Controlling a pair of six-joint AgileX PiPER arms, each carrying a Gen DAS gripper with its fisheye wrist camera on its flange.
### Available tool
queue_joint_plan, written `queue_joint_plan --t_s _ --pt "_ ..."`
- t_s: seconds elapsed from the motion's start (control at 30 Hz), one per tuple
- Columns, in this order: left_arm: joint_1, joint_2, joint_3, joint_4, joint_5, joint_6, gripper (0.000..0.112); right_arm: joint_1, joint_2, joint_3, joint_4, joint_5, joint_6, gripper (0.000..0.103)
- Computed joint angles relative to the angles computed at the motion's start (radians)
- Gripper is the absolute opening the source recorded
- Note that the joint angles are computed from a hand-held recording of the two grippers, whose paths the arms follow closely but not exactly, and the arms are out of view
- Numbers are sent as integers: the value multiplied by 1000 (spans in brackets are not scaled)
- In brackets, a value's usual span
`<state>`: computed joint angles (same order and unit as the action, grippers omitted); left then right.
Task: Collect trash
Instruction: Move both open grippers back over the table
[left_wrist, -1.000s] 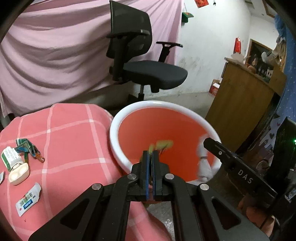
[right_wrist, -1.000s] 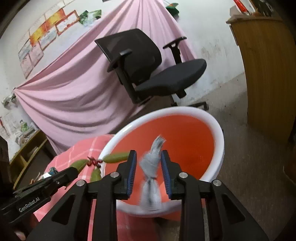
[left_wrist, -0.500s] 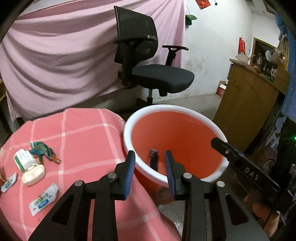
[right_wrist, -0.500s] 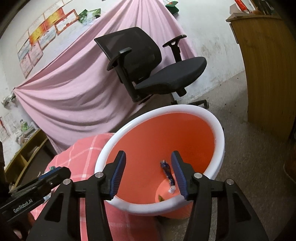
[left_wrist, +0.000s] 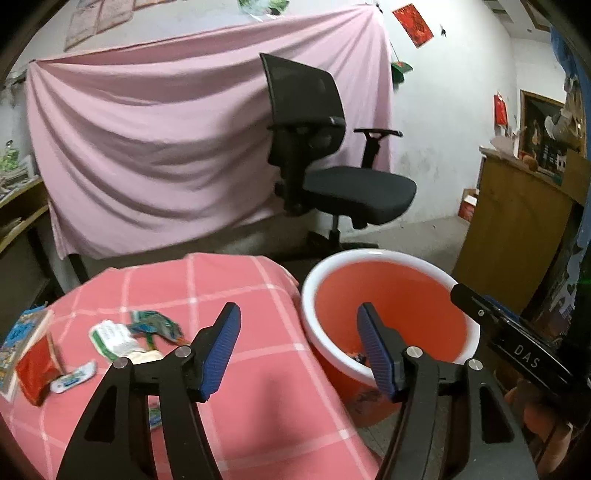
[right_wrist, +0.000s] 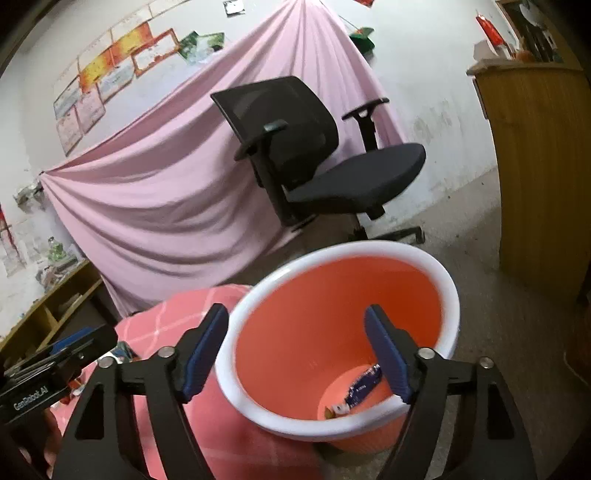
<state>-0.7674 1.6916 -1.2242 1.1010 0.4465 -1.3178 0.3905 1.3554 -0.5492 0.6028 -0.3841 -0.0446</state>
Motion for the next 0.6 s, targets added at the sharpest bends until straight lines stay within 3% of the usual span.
queue_joint_plan --t_s 0.13,0.2,0.3,0.37,0.47,0.6 --pt "14 -46 40 41 16 -41 63 80 2 -27 169 -57 -158 85" --pt "18 -77 70 86 31 -93 73 122 5 -39 226 -96 -209 92" --pt "36 -128 125 176 34 -192 79 180 8 -54 284 -158 -257 102" --pt "44 -159 156 216 41 -237 82 212 13 -66 304 -189 -273 103" --pt "59 -214 219 318 62 -355 98 271 33 -91 339 -248 -309 103" --pt "107 -302 334 520 60 -589 101 345 71 -132 373 -306 -362 103"
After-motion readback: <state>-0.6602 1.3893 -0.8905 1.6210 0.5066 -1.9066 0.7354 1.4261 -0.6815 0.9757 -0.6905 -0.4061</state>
